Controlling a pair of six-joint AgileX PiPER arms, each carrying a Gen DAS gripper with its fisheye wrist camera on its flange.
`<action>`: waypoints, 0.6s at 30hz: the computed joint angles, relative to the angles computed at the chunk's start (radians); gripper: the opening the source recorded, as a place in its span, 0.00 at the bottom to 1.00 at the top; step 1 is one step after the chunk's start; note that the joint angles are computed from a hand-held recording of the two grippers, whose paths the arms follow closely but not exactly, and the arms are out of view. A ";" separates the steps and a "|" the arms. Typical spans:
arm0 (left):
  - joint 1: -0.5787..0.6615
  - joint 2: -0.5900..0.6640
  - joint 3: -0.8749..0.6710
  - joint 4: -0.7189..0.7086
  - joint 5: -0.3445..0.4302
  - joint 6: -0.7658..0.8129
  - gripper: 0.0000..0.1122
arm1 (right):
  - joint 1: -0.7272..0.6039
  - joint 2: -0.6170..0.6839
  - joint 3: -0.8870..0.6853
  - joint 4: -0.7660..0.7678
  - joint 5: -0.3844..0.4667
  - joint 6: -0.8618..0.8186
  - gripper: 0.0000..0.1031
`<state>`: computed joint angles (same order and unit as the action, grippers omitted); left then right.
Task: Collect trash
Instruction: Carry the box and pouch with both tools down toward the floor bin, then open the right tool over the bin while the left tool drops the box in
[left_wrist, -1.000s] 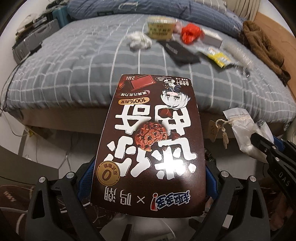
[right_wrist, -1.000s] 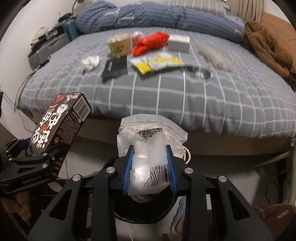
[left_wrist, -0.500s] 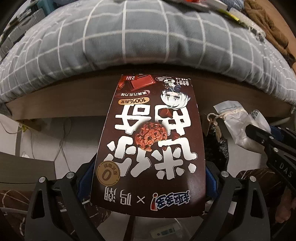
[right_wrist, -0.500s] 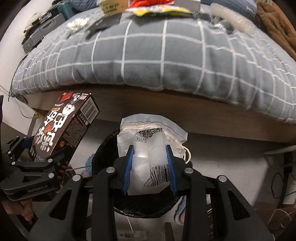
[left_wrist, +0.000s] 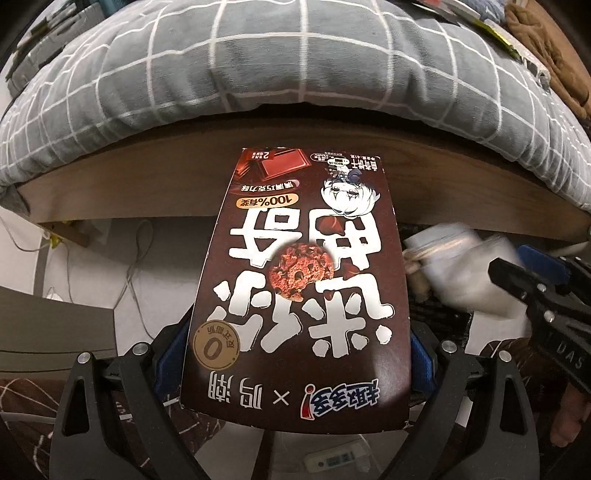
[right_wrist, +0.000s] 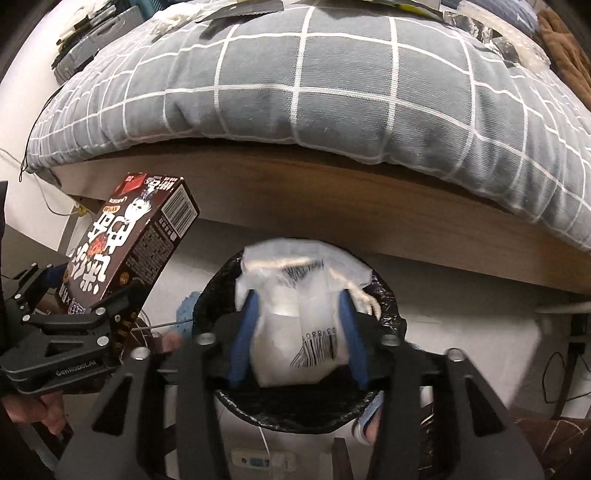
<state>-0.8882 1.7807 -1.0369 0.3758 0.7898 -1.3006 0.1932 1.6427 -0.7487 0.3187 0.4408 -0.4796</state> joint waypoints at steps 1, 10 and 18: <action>-0.011 0.011 -0.010 0.005 0.003 -0.011 0.81 | -0.006 -0.005 0.005 -0.010 -0.009 0.008 0.61; -0.048 0.054 -0.045 0.006 -0.024 -0.002 0.81 | -0.159 -0.060 0.048 -0.039 -0.040 -0.053 0.86; -0.073 0.165 -0.172 -0.022 -0.015 0.054 0.81 | -0.266 -0.072 0.069 -0.032 -0.065 -0.081 0.92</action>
